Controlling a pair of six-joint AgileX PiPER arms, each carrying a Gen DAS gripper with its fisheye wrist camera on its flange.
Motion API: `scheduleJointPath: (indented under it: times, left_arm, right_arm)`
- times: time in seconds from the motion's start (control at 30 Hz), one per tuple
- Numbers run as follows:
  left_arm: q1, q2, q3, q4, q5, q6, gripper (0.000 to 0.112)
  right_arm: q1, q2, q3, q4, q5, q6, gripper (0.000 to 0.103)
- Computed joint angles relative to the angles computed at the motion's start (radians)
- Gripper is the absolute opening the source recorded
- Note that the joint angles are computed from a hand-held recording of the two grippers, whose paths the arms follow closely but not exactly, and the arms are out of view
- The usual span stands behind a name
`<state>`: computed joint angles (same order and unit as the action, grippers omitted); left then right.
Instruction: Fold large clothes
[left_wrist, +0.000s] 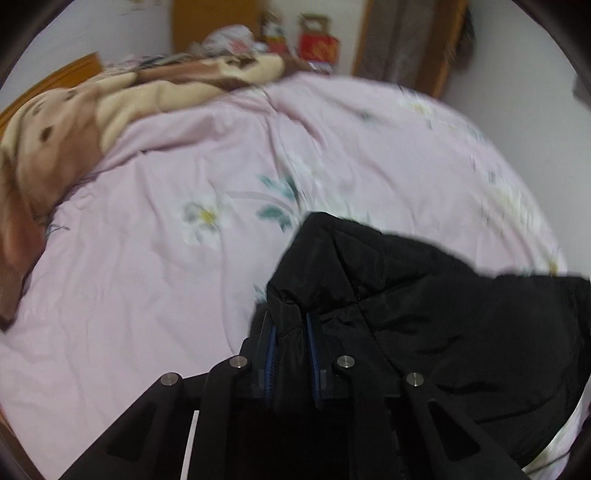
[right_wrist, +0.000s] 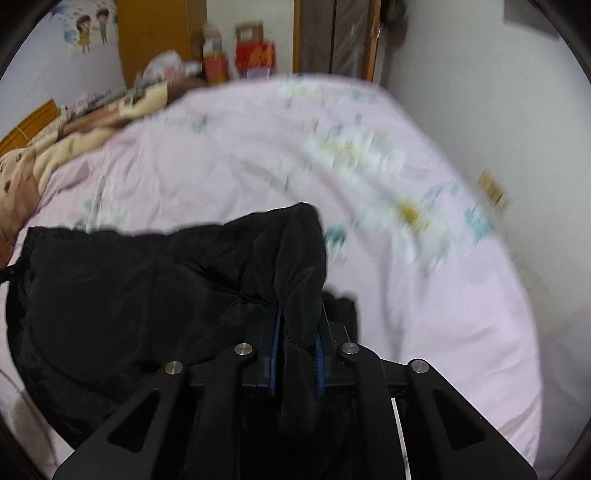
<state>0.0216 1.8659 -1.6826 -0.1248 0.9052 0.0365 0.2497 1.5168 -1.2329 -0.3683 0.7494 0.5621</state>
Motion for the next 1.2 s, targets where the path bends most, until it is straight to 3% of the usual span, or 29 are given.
scheduleJointPath:
  times: [0.13,0.2,0.27,0.4,0.6,0.7,0.77,0.8,0.83,0.87,1.03,1.13,1.2]
  left_arm:
    - [-0.004,-0.013,0.008,0.044,-0.045,-0.037,0.015]
    - [-0.024,0.038,-0.021,0.088,-0.020,-0.060,0.015]
    - [-0.035,0.110,-0.066,0.097,0.032,-0.095,0.017]
    - [-0.113,0.140,-0.028,0.277,-0.017,-0.153,0.017]
    - [-0.123,0.175,-0.038,0.307,0.001,-0.191,0.017]
    - [-0.132,0.161,-0.060,0.316,0.038,-0.224,0.018]
    - [-0.119,0.140,-0.080,0.293,0.088,-0.204,0.024]
    - [-0.111,0.130,-0.088,0.282,0.097,-0.184,0.028]
    - [-0.100,0.110,-0.086,0.270,0.103,-0.172,0.038]
    - [-0.095,0.086,-0.078,0.274,0.102,-0.178,0.048]
    - [-0.056,-0.089,-0.004,0.241,0.066,-0.246,0.059]
    - [-0.061,-0.180,0.069,0.086,0.041,-0.162,0.073]
    - [-0.107,-0.224,0.131,0.034,0.027,-0.126,0.073]
  right_arm:
    - [0.048,-0.004,-0.027,-0.130,-0.014,0.085,0.014]
    - [0.072,0.074,-0.086,-0.181,0.056,0.092,0.016]
    - [0.041,0.182,-0.164,-0.093,0.132,0.032,0.020]
    - [0.036,0.308,-0.223,-0.063,0.200,-0.001,0.024]
    - [0.071,0.456,-0.381,-0.054,0.363,-0.104,0.026]
    - [0.074,0.449,-0.391,-0.073,0.394,-0.075,0.031]
    - [0.083,0.388,-0.365,-0.113,0.383,-0.004,0.044]
    - [0.084,0.349,-0.340,-0.123,0.362,0.029,0.056]
    - [0.078,0.299,-0.316,-0.118,0.338,0.057,0.070]
    - [0.073,0.270,-0.315,-0.106,0.330,0.068,0.074]
    - [0.144,0.126,-0.304,-0.202,0.372,0.191,0.075]
    - [0.182,0.029,-0.244,-0.143,0.298,0.171,0.075]
    - [0.231,-0.010,-0.180,-0.126,0.262,0.185,0.075]
